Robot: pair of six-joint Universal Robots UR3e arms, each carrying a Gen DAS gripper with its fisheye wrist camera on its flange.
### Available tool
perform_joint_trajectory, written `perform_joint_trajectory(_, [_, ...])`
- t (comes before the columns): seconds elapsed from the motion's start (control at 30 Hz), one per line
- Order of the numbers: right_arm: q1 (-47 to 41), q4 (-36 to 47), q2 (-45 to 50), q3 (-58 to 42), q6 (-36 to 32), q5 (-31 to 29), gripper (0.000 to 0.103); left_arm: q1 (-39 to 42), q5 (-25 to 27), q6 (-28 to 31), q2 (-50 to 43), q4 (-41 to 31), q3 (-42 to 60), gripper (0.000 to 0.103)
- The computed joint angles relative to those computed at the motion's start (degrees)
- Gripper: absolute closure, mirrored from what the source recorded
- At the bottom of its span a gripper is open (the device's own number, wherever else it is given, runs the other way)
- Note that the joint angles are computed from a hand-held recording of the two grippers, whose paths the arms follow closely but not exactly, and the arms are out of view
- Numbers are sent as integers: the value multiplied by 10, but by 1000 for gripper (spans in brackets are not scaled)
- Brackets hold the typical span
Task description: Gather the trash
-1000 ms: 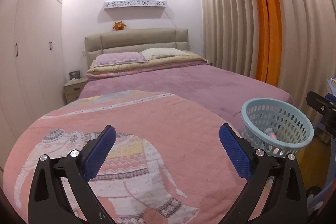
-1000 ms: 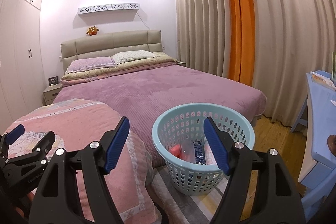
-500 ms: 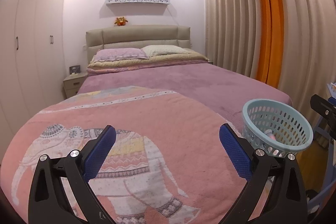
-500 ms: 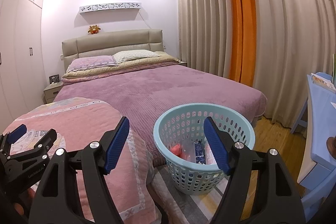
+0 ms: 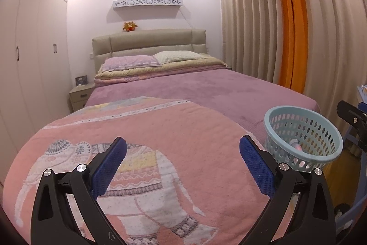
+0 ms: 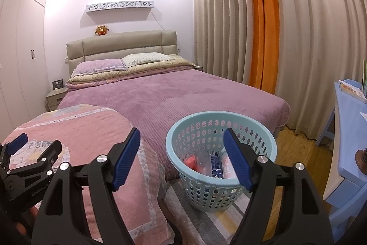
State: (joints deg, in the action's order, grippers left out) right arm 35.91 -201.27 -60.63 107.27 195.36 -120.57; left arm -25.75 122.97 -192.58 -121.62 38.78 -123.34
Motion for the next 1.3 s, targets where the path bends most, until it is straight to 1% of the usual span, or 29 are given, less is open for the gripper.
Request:
perform_joint_trajectory(0.17, [0, 4, -1, -2, 2, 0, 30, -1, 3, -8, 2, -10, 3, 7])
perform_joint_trajectory(1.3, [-1, 5, 8, -11, 5, 7, 29, 5, 4, -8, 9, -13, -3, 7])
